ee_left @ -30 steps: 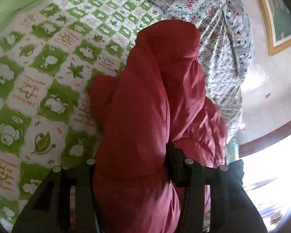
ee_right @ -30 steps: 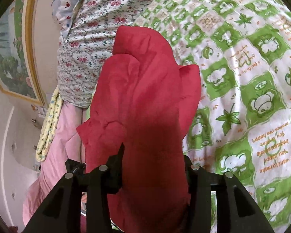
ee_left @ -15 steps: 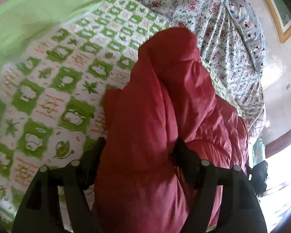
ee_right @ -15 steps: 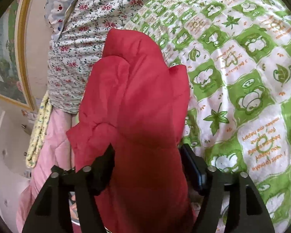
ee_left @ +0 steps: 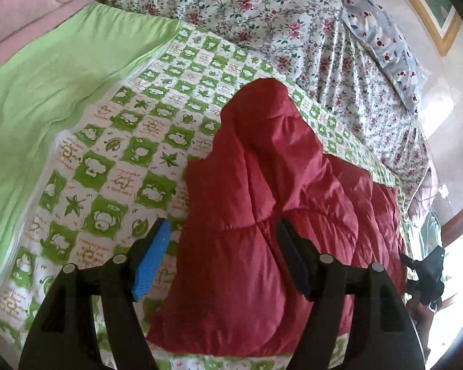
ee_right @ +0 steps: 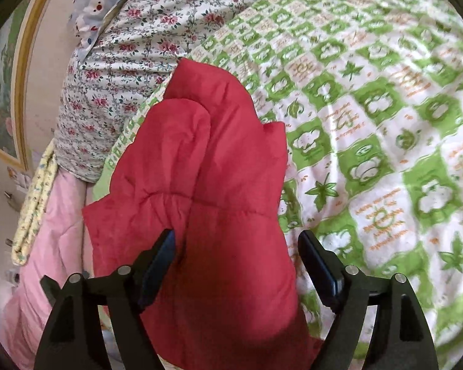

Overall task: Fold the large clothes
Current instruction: 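Lower the folded edge onto the jacket and open both tools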

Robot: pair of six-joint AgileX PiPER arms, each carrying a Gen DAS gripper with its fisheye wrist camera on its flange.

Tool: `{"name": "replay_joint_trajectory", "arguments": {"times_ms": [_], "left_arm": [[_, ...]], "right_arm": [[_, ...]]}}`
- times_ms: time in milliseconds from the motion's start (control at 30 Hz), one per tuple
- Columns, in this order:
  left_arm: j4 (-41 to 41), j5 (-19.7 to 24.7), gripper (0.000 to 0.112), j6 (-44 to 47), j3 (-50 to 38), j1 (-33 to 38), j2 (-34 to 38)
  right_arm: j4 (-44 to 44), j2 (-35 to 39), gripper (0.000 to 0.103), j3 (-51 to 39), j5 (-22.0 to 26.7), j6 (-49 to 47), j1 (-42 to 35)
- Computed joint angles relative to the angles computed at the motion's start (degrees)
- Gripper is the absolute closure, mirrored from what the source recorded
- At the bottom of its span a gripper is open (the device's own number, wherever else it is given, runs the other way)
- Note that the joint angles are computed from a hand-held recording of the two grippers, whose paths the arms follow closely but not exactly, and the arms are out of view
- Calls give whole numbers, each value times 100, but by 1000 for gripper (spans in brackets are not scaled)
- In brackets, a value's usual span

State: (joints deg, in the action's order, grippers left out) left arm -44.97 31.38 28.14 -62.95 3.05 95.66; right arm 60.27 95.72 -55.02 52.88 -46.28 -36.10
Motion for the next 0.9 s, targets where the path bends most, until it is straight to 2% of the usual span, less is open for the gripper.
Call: {"name": "replay_joint_trajectory", "arguments": {"times_ms": [267, 467, 600, 667, 733, 900], "left_arm": [[389, -91, 41, -337, 325, -356, -428], [892, -404, 41, -644, 625, -924, -832], [992, -393, 41, -670, 690, -1345, -938], [1308, -486, 41, -935, 723, -1660, -965], [1801, -590, 41, -1348, 721, -1980, -945], [2158, -649, 41, -1594, 676, -2347, -832]], "right_arm": [[-228, -997, 20, 475, -349, 27, -71], [-584, -2166, 20, 1136, -1163, 137, 419], [-1321, -2834, 20, 1382, -1890, 755, 1239], [-1646, -3074, 20, 1436, -2121, 1007, 1655], [-2275, -3156, 20, 1373, -2336, 1568, 2231], [-3574, -2981, 21, 1265, -2763, 2733, 3415]]}}
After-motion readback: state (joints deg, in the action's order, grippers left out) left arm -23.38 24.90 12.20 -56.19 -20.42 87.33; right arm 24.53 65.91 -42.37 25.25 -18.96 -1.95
